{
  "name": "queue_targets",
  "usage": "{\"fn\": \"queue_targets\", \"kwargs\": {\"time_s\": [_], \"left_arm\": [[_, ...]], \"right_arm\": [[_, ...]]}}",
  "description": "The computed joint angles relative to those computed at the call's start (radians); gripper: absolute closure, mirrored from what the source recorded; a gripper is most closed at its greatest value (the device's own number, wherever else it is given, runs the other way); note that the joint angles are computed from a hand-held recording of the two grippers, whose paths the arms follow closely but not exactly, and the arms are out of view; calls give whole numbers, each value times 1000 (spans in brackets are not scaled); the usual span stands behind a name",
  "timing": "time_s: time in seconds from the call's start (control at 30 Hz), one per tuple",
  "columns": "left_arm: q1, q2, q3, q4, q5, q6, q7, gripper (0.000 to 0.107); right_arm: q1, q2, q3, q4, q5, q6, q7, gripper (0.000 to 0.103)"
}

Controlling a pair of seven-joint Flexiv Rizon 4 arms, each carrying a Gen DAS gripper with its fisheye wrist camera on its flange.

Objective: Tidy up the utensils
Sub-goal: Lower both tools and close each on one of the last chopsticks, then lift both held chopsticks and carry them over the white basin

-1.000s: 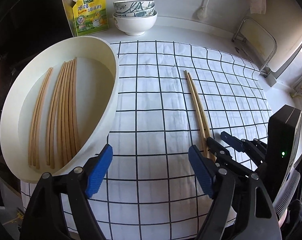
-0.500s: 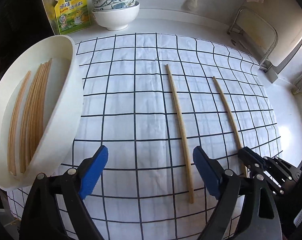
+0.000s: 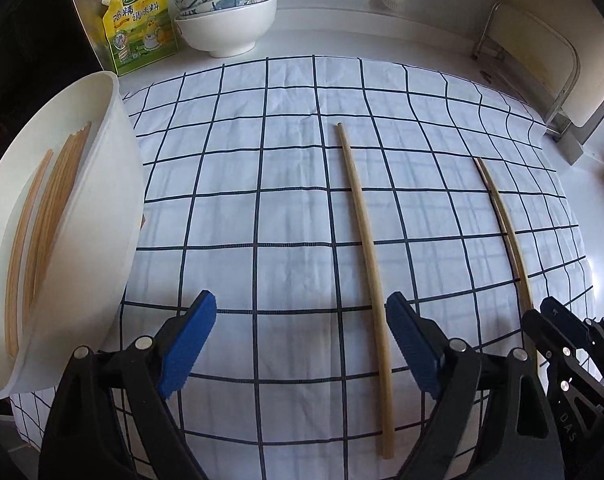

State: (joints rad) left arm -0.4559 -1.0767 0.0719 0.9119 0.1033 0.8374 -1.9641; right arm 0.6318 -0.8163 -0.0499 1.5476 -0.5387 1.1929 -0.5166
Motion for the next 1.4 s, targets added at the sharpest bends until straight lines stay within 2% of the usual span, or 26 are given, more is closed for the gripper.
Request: {"fn": "queue_targets", "kwargs": {"time_s": [0.1, 0.23, 0.33, 0.47, 0.5, 0.53, 0.6, 0.8, 1.1, 1.27, 1.4], "left_arm": [[2, -7, -7, -5, -7, 1, 2, 22], [-6, -35, -3, -57, -12, -47, 0, 22], [-10, -49, -5, -83, -9, -63, 2, 29], [-14, -41, -17, -69, -8, -35, 19, 51], [-15, -40, -19, -69, -8, -34, 27, 60], [-20, -41, -17, -75, -7, -39, 30, 65], [-17, -41, -30, -74, -16, -36, 50, 99], [0, -9, -57, -13, -57, -15, 77, 100], [38, 130, -70, 184, -85, 123, 139, 99], [73, 215, -58, 285, -95, 214, 150, 99], [107, 274, -39, 365, -101, 269, 147, 99]], "right_arm": [[-5, -16, 10, -28, 5, -45, -19, 78], [5, -15, -4, -20, -13, -38, -21, 78], [5, -14, -6, -15, -22, -32, -27, 78], [9, -13, -13, -10, -29, -26, -22, 79], [9, -13, -12, -9, -31, -23, -24, 83], [9, -13, -11, -10, -32, -23, -26, 92], [11, -15, -8, -18, -33, -39, -32, 96], [-21, -10, 29, -18, 16, -20, -47, 97], [5, 25, 19, -41, 20, -9, -21, 97], [16, -4, 32, -155, 17, -15, -48, 97], [25, -73, 65, -320, 36, -45, -118, 97]]}}
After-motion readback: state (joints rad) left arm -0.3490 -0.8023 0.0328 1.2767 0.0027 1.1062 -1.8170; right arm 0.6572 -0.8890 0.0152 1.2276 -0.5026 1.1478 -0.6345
